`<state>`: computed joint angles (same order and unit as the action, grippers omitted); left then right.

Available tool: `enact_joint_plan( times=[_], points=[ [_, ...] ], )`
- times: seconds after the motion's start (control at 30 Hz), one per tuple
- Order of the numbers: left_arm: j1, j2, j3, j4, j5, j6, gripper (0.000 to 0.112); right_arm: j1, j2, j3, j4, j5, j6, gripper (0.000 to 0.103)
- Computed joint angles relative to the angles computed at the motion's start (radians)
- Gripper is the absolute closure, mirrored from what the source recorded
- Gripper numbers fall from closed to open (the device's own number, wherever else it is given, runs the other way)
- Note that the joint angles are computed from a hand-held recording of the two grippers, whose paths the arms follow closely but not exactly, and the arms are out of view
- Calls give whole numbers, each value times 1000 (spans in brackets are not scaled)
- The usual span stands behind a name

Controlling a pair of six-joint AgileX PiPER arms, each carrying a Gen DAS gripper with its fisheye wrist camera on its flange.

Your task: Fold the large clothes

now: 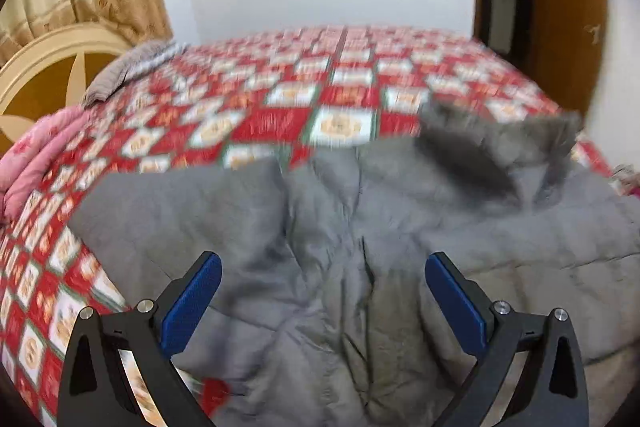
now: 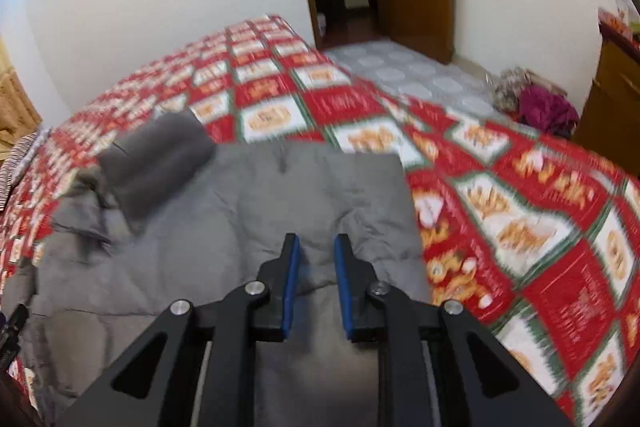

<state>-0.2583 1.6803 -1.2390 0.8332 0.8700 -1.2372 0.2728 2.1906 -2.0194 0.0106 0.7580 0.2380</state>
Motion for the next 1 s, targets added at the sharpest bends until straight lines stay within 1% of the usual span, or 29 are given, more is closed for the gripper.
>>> enact_joint_plan(
  times=[0.03,0.07,0.1,0.13,0.2,0.27,0.3,0.37,0.43,0.47,0.53,0.57,0.6,0.63,0.67,0.7,0.73,0.77,0.8,0.83,0.87,0.9,0.97,1.0],
  points=[
    [-1,26,7,-8,2,-9,10,-20,9,17,25,4,-24,82],
    [2,52,23,-13,-6,-22,10,-24,11,31,27,2,-30,84],
    [5,53,57,-3,-40,-48,10,-29,5,59,26,-12,-40,85],
    [8,50,70,2,-54,-61,10,-31,-8,93,21,-42,-46,85],
    [20,47,79,5,-73,-69,10,-12,-32,149,-45,-90,4,85],
    [31,64,67,-12,-81,-53,10,5,-37,179,-120,-125,59,85],
    [32,72,58,-12,-78,-54,10,18,-40,185,-168,-126,92,85],
    [25,86,44,-7,-60,-56,10,28,-36,185,-210,-128,119,84],
    [23,83,44,-11,-63,-55,10,26,-35,183,-206,-133,112,83],
    [36,67,58,-30,-90,-45,10,18,-40,192,-175,-146,88,81],
    [81,-7,117,-114,-178,13,10,1,-45,202,-94,-167,24,73],
    [104,-76,173,-122,-230,-8,10,-10,-50,212,-34,-182,-32,65],
    [127,-164,238,-93,-268,-69,10,-15,-54,221,2,-193,-69,58],
    [152,-246,292,-52,-283,-136,10,-12,-53,219,-2,-196,-67,55],
    [186,-309,328,-37,-296,-164,10,-7,-54,221,-12,-198,-64,45],
    [260,-381,364,-52,-320,-152,10,-2,-55,221,-22,-197,-60,33],
    [341,-420,376,-98,-333,-100,10,7,-54,216,-46,-192,-49,29],
    [430,-439,373,-154,-335,-39,10,15,-54,215,-81,-188,-24,21],
    [527,-437,358,-217,-331,24,10,23,-52,213,-113,-183,0,18],
    [605,-418,334,-270,-314,72,10,27,-50,209,-129,-178,10,18],
    [700,-383,301,-326,-293,108,10,30,-46,203,-140,-171,17,18],
    [781,-344,278,-374,-292,130,10,30,-46,203,-140,-171,17,18],
    [910,-263,241,-500,-325,216,10,29,-45,203,-139,-170,16,17],
    [965,-211,216,-596,-336,298,10,31,-42,197,-146,-165,20,17]
  ],
)
